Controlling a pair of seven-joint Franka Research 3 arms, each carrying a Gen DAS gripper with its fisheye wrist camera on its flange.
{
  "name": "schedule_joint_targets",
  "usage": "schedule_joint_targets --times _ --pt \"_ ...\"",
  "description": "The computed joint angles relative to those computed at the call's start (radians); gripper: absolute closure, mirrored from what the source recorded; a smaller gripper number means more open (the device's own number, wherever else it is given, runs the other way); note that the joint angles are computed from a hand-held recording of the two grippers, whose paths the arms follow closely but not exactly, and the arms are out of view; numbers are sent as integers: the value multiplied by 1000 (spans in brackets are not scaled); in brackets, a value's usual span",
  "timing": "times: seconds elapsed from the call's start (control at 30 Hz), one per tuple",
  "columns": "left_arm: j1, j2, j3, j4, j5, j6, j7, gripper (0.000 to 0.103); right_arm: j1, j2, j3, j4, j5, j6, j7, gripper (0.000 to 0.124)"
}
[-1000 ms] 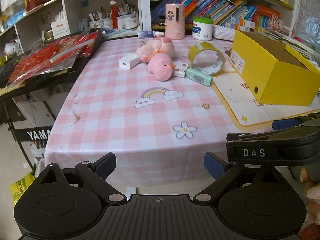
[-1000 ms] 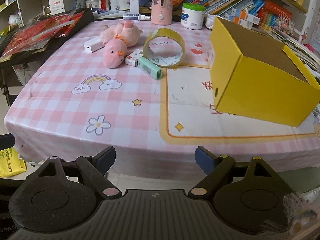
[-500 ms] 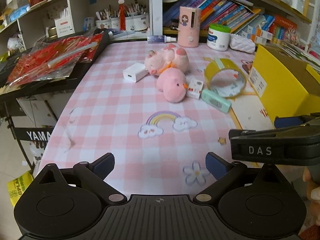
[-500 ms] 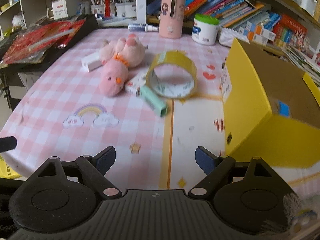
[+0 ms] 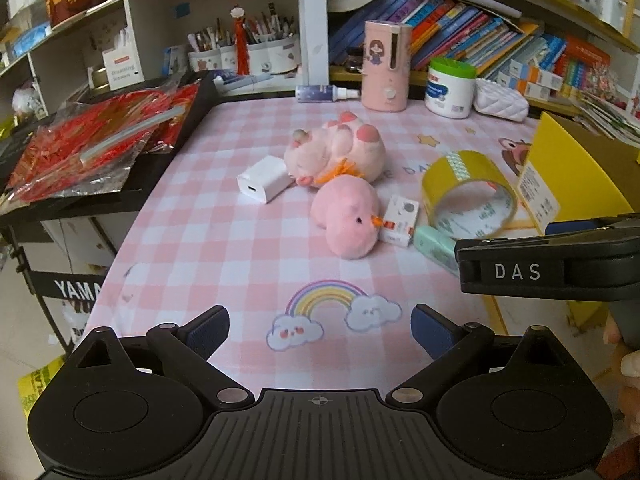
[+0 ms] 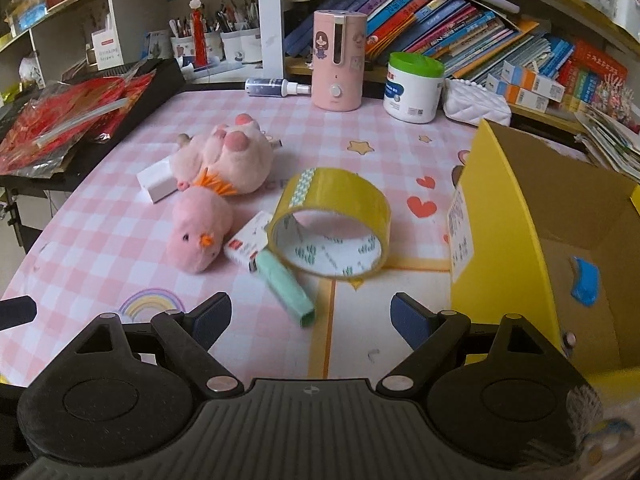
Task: Organize objects
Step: 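Reach to the yellow tape roll and grasp it with the right gripper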
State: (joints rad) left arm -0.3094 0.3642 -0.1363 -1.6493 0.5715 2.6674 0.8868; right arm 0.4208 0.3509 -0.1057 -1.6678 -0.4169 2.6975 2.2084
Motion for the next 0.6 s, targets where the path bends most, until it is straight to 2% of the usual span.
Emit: schedule_joint_targets --times 0.27,0.6 --pt "-14 69 15 95 10 -32 -10 4 -29 84 12 108 93 -9 -110 36" --pt "-18 165 5 228 -58 -93 77 4 -48 179 8 235 200 -71 -209 32"
